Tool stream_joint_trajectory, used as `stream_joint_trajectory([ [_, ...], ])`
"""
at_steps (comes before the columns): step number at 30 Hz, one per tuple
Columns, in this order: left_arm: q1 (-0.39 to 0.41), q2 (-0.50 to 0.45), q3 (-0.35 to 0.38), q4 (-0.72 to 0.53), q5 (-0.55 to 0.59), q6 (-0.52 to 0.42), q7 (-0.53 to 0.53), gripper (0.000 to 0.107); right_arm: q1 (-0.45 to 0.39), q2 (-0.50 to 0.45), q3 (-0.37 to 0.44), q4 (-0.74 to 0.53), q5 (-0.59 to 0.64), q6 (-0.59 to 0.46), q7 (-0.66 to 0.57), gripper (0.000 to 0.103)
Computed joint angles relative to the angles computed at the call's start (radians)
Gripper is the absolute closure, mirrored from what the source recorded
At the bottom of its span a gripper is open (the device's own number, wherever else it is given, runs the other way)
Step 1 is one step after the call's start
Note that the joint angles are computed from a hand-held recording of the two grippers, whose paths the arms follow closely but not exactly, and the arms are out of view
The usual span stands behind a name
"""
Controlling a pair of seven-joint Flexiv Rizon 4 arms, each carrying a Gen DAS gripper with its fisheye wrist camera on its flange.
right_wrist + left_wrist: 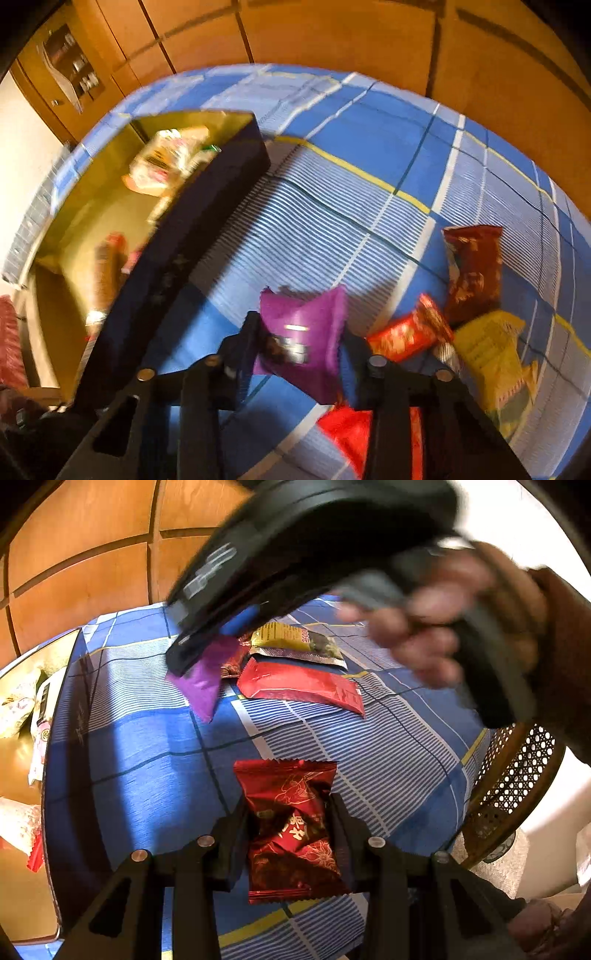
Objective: Organize snacks
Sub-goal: 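Hold the red candy in the left gripper while the right gripper grasps the purple packet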
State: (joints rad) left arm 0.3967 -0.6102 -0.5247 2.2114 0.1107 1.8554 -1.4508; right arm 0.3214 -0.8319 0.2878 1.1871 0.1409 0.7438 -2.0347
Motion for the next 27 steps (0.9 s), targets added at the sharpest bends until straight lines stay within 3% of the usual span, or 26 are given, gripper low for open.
stream_joint_trajectory([
  [1, -0.004, 0.004, 0.004, 0.003, 0.0, 0.002, -0.001, 0.067, -0.013, 0.019, 0.01, 0.023, 0.016, 0.014, -0.008, 0.074],
  [5, -0.025, 0.008, 0.021, 0.002, -0.007, 0.005, -0.007, 0.067, -0.063, 0.094, 0.032, 0.117, 0.071, 0.042, -0.037, 0.075],
  [10, -0.03, 0.012, 0.024, -0.001, -0.012, -0.006, -0.011, 0.067, -0.124, 0.123, 0.046, 0.159, 0.155, -0.007, -0.023, 0.074],
  [15, -0.022, 0.018, 0.014, 0.0, -0.018, -0.016, -0.01, 0.067, -0.15, 0.161, 0.029, 0.231, 0.195, -0.032, -0.002, 0.067],
  [17, -0.017, 0.017, 0.009, 0.0, -0.021, -0.017, -0.01, 0.067, -0.149, 0.172, 0.015, 0.261, 0.193, -0.027, 0.02, 0.053],
  [21, -0.014, 0.02, 0.006, 0.0, -0.027, -0.022, -0.01, 0.067, -0.152, 0.207, 0.006, 0.325, 0.189, 0.046, 0.018, 0.053],
  [24, -0.014, 0.019, 0.004, -0.001, -0.033, -0.026, -0.011, 0.067, -0.132, 0.24, -0.006, 0.378, 0.157, 0.164, 0.023, 0.053],
  [27, -0.005, 0.02, -0.004, 0.002, -0.036, -0.028, -0.012, 0.067, -0.142, 0.243, 0.023, 0.37, 0.157, 0.195, -0.009, 0.053],
])
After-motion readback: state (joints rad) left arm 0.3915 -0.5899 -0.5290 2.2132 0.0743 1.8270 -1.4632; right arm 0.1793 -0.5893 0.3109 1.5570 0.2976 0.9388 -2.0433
